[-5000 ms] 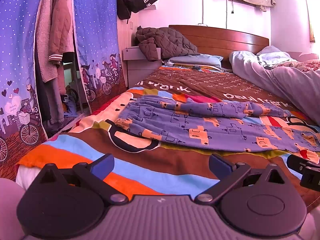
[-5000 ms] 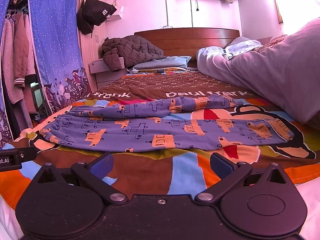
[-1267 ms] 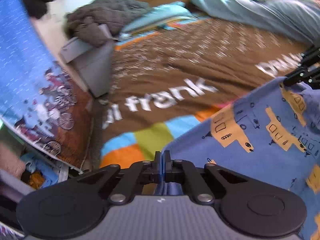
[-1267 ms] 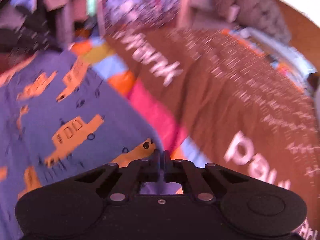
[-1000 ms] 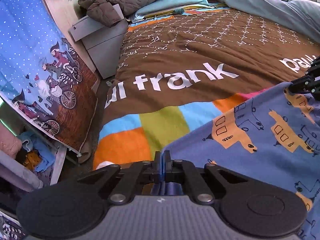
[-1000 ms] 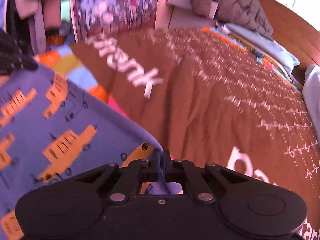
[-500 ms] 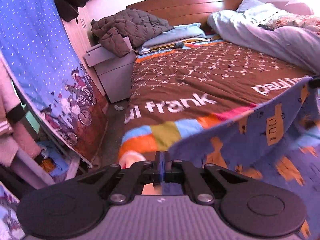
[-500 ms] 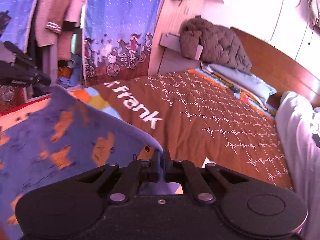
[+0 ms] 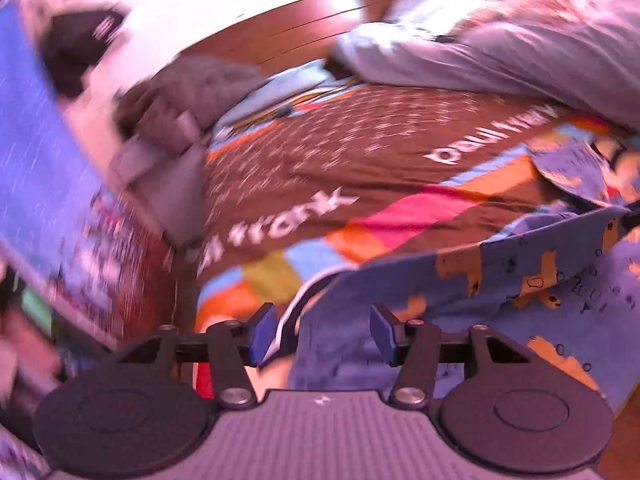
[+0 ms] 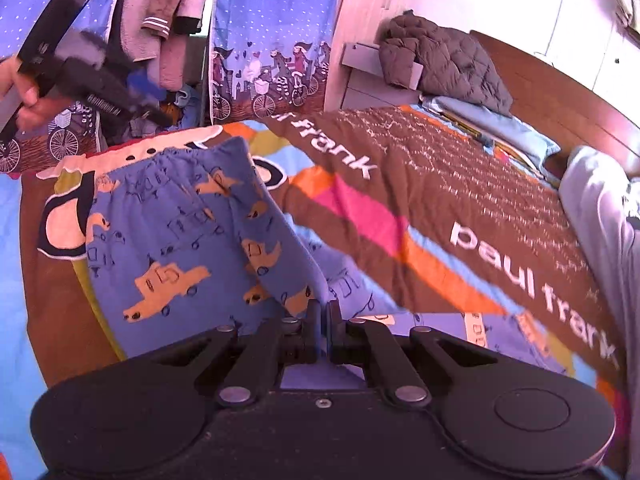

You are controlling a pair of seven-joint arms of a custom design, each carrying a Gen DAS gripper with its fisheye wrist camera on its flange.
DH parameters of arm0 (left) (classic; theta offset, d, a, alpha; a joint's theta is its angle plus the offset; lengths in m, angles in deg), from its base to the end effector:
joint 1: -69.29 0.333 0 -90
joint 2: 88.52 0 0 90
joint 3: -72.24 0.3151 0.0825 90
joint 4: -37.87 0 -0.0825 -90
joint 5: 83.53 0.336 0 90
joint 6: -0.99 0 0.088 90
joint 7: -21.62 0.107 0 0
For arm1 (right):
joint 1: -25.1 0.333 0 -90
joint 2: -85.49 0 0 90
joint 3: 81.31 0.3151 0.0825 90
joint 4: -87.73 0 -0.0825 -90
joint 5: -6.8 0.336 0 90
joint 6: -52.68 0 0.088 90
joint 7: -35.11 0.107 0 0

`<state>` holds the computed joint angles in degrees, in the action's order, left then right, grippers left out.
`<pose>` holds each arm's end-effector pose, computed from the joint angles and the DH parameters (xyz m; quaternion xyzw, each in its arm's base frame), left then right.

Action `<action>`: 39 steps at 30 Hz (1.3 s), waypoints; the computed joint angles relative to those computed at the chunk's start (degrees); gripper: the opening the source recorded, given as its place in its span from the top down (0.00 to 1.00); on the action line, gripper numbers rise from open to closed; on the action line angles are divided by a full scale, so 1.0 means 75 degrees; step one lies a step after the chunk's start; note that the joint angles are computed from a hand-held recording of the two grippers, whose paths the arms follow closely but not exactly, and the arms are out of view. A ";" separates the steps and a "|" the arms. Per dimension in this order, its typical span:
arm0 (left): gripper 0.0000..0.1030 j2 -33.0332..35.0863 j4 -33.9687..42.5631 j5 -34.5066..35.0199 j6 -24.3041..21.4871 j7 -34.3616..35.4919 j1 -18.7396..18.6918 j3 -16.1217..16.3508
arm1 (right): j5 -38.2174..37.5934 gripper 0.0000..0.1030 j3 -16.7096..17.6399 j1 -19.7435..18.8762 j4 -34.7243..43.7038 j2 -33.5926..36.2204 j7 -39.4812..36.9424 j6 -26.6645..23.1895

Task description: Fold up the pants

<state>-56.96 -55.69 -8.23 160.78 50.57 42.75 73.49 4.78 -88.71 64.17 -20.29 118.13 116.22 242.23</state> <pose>0.5868 -0.3289 0.3663 -0.4482 0.7765 -0.2217 0.3835 0.5476 0.3587 0.3444 -0.8421 0.3429 -0.2563 0.3279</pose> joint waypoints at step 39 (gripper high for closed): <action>1.00 -0.0680 -0.1728 -0.0057 -0.0410 0.2704 -0.1373 0.0370 | 0.0754 0.95 0.0872 -0.0270 -0.1744 -0.0912 -0.0932 0.0616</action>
<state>-62.06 -68.65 -8.66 157.70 70.85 32.45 76.26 10.43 -82.17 62.14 -33.36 111.28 109.23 246.85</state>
